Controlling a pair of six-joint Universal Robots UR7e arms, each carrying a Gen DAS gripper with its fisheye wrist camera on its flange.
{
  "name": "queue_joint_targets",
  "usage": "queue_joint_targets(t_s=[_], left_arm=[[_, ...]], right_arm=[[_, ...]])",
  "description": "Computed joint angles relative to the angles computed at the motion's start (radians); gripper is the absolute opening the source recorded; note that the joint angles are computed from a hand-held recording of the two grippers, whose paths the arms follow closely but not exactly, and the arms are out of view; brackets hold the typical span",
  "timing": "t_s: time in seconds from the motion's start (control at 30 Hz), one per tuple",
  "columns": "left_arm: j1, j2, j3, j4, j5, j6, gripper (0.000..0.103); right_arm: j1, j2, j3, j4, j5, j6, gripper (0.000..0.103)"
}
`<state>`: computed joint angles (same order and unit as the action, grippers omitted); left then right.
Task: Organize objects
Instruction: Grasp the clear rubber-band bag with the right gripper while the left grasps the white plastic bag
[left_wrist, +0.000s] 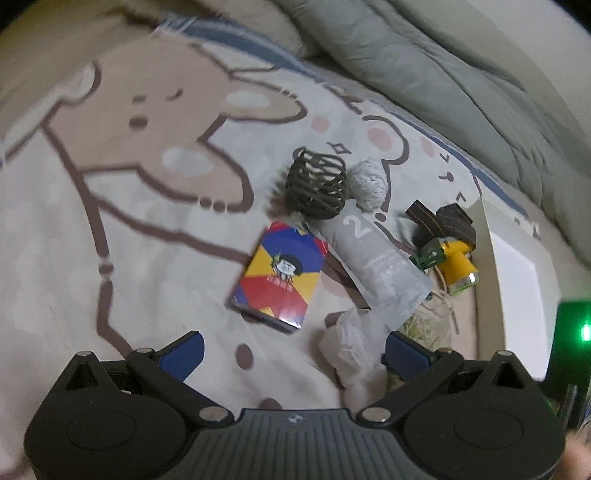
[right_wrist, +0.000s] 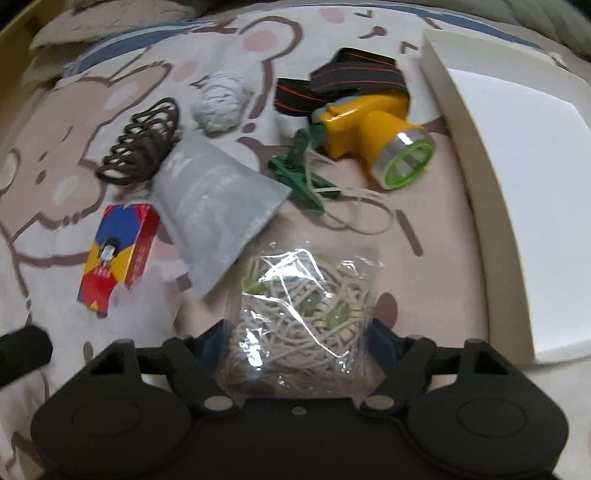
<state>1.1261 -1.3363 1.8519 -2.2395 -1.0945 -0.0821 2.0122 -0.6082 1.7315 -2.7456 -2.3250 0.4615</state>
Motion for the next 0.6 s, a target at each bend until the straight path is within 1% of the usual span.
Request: queue_joint_targets(t_s=[0.03,0.1,0.2,0.3,0.37,0.43,0.5,0.53,0.6], left_arm=[[0.005,0.003,-0.008,0.015,-0.014,-0.024,0.103],[0.01,0.008,-0.016,0.028,-0.022,-0.046,0.103],[0.017,0.017,-0.025,0.043,-0.033,-0.063,0.103],[0.024,0.026,-0.031,0.059,-0.055,-0.068,0.101],[0.023,0.03,-0.029,0.064,-0.066,-0.053,0.096],[0.022,0.036,-0.028,0.073,-0.078,-0.032,0.093],[0.019,0.041,-0.021,0.075,-0.075,-0.026,0.089],[0.016,0.044,-0.017,0.073,-0.071,-0.027,0.088],[0.013,0.052,-0.011,0.071,-0.066,-0.026,0.082]], right_arm=[[0.001,-0.005,0.005,-0.001,-0.001,-0.017,0.069],[0.002,-0.019,0.016,-0.002,0.015,-0.038,0.067],[0.002,-0.041,0.036,0.007,0.064,-0.059,0.066],[0.013,-0.041,0.038,0.028,0.072,-0.094,0.066],[0.02,-0.044,0.041,0.044,0.084,-0.114,0.066],[0.029,-0.048,0.046,0.056,0.097,-0.157,0.066],[0.035,-0.051,0.051,0.058,0.118,-0.203,0.066],[0.037,-0.054,0.054,0.064,0.128,-0.211,0.066],[0.04,-0.062,0.063,0.065,0.15,-0.233,0.066]])
